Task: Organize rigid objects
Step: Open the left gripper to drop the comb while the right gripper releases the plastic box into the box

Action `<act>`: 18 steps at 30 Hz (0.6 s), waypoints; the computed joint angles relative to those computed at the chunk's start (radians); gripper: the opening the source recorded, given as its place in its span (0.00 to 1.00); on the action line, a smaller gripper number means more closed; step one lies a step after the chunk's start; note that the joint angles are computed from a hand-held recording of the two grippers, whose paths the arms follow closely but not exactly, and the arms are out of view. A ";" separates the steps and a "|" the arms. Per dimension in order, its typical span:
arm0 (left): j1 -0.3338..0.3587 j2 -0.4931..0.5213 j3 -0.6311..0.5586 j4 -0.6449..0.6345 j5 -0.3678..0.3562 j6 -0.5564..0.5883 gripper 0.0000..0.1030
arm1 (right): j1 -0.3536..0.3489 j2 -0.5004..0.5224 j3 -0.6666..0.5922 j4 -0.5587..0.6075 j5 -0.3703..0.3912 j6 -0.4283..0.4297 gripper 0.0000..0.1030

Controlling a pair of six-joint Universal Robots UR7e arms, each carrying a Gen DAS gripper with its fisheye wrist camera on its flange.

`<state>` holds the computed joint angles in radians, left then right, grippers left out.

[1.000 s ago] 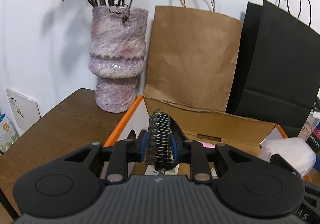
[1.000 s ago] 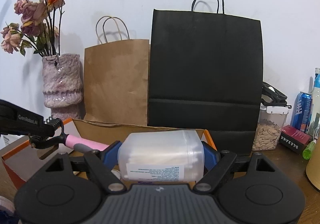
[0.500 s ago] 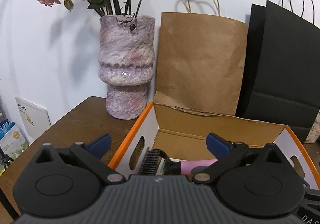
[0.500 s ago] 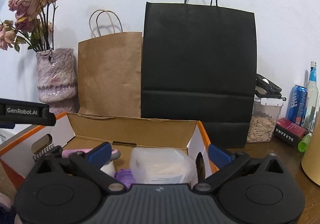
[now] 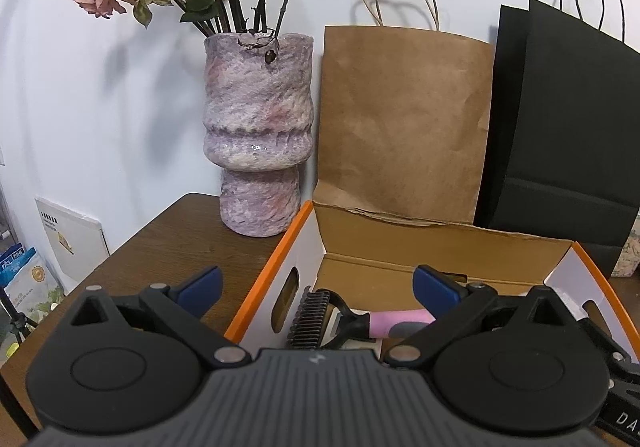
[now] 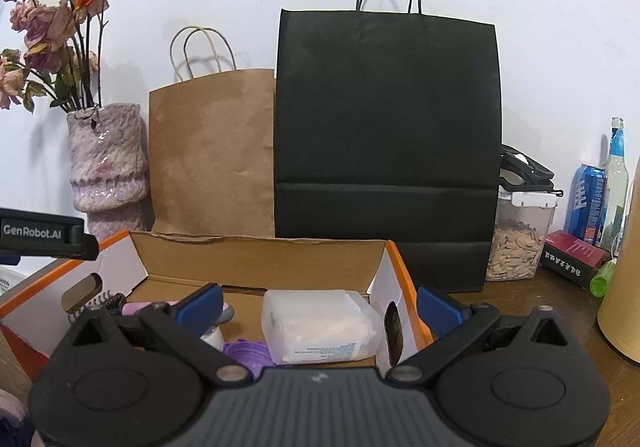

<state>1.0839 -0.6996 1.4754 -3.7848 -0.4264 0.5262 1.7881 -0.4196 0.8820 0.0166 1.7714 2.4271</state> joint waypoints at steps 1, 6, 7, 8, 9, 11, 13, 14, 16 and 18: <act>-0.002 -0.002 0.005 -0.005 0.002 0.007 1.00 | -0.001 -0.004 0.008 -0.004 -0.002 0.000 1.00; -0.007 -0.019 0.042 -0.011 0.016 -0.001 1.00 | -0.001 -0.031 0.060 -0.028 -0.009 -0.006 1.00; -0.008 -0.023 0.050 -0.014 0.018 -0.003 1.00 | -0.001 -0.038 0.075 -0.036 -0.010 -0.008 1.00; -0.010 -0.027 0.060 -0.017 0.022 -0.006 1.00 | 0.000 -0.046 0.088 -0.043 -0.011 -0.008 1.00; -0.012 -0.030 0.069 -0.021 0.024 -0.008 1.00 | -0.001 -0.056 0.107 -0.052 -0.013 -0.008 1.00; -0.017 -0.037 0.088 -0.026 0.030 -0.011 1.00 | -0.001 -0.072 0.136 -0.065 -0.016 -0.007 1.00; -0.021 -0.041 0.104 -0.041 0.042 -0.003 1.00 | -0.001 -0.089 0.167 -0.075 -0.018 -0.007 1.00; -0.023 -0.044 0.113 -0.048 0.046 -0.001 1.00 | -0.002 -0.097 0.182 -0.078 -0.019 -0.007 1.00; -0.028 -0.056 0.140 -0.054 0.049 -0.013 1.00 | -0.001 -0.112 0.212 -0.089 -0.017 -0.008 1.00; -0.035 -0.068 0.169 -0.067 0.056 -0.020 1.00 | -0.001 -0.130 0.246 -0.103 -0.016 -0.007 1.00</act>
